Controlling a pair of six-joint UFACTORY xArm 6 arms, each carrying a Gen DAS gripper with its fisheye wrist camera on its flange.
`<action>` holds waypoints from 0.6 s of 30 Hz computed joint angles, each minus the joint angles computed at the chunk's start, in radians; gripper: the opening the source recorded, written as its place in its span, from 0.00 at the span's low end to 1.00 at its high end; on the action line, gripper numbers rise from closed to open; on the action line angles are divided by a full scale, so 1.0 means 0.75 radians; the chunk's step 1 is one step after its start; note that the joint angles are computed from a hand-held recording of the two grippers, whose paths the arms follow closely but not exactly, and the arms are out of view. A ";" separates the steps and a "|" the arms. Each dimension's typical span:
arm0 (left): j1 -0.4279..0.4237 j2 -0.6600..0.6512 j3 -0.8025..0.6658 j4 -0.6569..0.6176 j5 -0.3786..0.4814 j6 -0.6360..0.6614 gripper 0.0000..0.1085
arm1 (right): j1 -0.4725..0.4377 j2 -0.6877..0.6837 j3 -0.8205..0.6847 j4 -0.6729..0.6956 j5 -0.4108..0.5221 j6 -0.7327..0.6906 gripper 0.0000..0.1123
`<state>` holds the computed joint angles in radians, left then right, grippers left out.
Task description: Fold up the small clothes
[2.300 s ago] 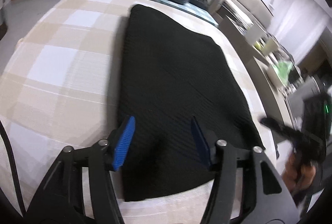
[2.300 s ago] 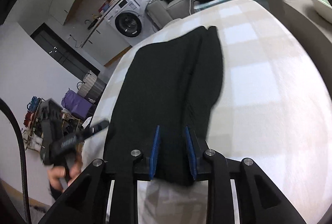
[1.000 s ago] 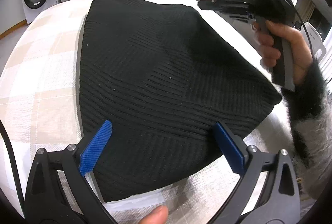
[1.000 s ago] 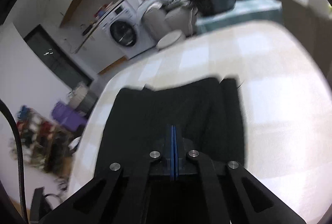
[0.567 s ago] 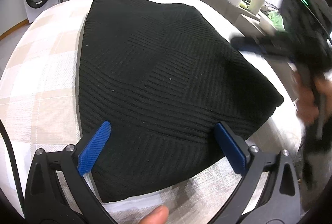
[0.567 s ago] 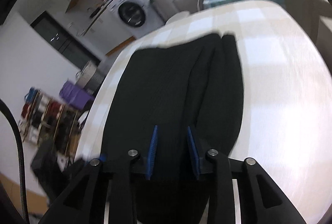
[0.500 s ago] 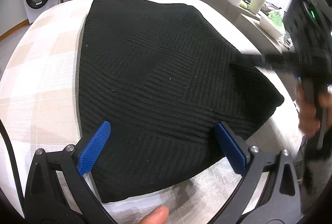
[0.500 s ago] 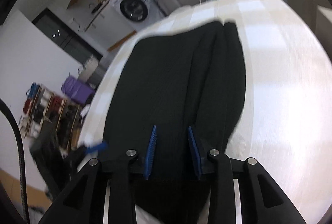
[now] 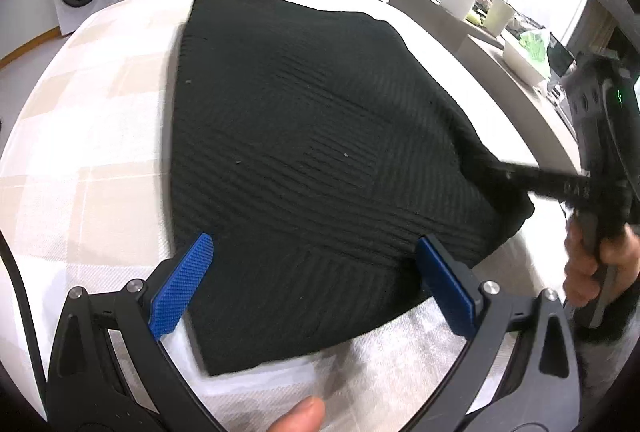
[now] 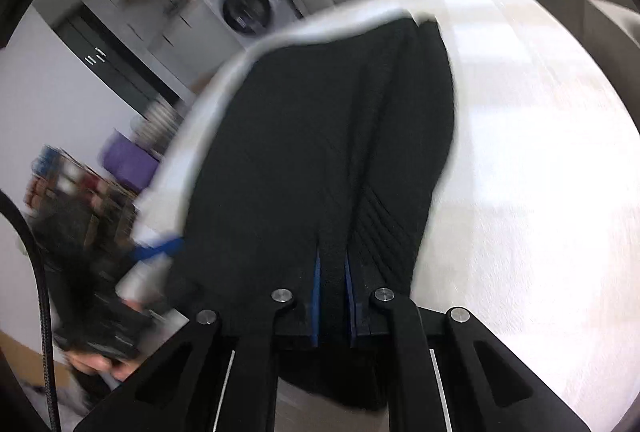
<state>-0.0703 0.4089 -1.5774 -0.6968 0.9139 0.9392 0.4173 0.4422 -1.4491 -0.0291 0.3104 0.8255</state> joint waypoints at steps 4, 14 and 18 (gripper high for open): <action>0.050 -0.018 0.009 -0.035 -0.026 -0.028 0.92 | -0.007 -0.128 0.165 -0.267 -0.088 0.317 0.25; 0.150 0.100 -0.119 -0.018 0.105 -0.118 0.31 | 0.019 -0.164 0.313 -0.088 -0.207 0.260 0.30; 0.152 0.117 -0.131 -0.055 0.101 -0.098 0.16 | 0.023 -0.148 0.309 -0.204 -0.235 0.372 0.21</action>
<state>0.0436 0.4968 -1.6760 -0.7377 0.9897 0.8657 0.4348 0.3309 -1.2170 -0.1817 0.1342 1.1042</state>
